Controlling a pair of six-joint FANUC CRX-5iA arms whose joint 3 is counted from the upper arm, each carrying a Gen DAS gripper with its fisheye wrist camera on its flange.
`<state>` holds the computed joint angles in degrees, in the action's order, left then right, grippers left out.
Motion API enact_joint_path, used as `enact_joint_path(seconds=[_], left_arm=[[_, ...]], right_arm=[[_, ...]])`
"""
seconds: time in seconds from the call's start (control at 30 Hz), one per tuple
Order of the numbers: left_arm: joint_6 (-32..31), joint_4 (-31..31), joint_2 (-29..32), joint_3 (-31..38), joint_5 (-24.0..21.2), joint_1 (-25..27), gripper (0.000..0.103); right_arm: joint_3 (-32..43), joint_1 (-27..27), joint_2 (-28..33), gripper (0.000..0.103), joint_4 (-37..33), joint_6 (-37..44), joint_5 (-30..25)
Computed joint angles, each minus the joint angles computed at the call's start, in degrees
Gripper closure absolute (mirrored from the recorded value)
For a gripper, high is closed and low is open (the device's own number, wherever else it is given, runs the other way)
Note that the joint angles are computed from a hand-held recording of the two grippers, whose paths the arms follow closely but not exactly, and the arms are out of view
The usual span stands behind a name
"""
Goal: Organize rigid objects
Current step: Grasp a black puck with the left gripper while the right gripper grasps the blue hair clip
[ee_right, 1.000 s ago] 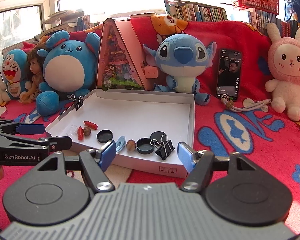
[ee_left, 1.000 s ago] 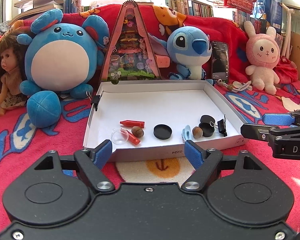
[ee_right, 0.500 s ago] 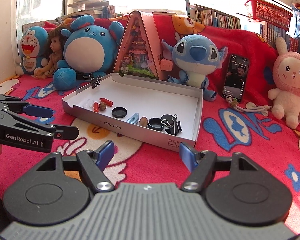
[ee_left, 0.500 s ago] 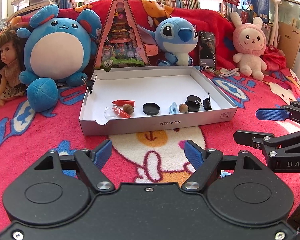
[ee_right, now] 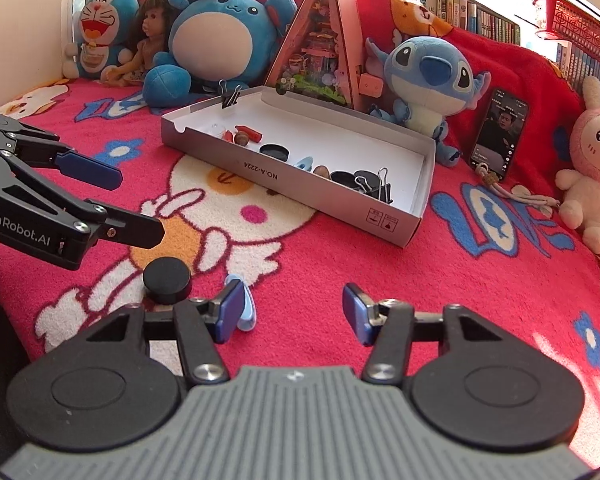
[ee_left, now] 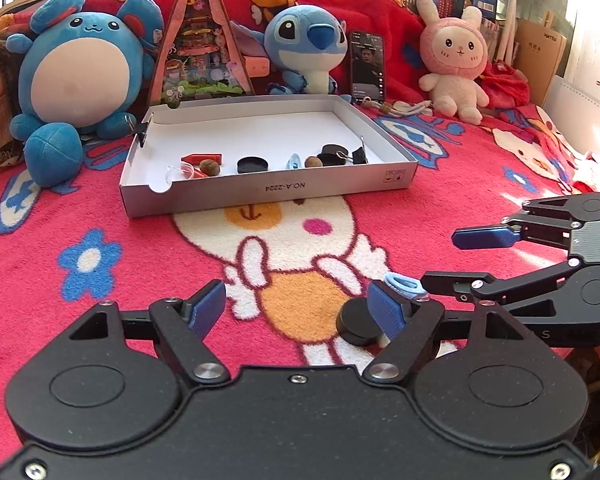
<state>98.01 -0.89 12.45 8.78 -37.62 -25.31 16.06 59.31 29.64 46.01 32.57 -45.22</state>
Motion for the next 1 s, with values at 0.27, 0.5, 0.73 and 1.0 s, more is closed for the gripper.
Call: enact_joint_path(seconds=[0.27,0.5,0.73,1.0], left_arm=[[-5.77,5.41,-0.27,-3.11,1.88,-0.72,0.032],[-3.71,3.37,1.49,-1.76,2.14,-1.56,0.058],[-2.61,1.87,2.02,-0.59,2.34,-2.08,0.072],[1.17,-1.9,1.72,0.58,1.39,-2.02,0.073]], right_arm=[[-2.64,0.02,-2.18,0.04,-2.13,0.46,1.28],[-2.54,0.31,-1.89,0.04,-1.52,0.44,0.45],[-3.19,0.41,-2.45,0.04,-1.69,-0.07,0.43],[-1.56,0.67,-1.14,0.041,-2.92,1.38,1.32]])
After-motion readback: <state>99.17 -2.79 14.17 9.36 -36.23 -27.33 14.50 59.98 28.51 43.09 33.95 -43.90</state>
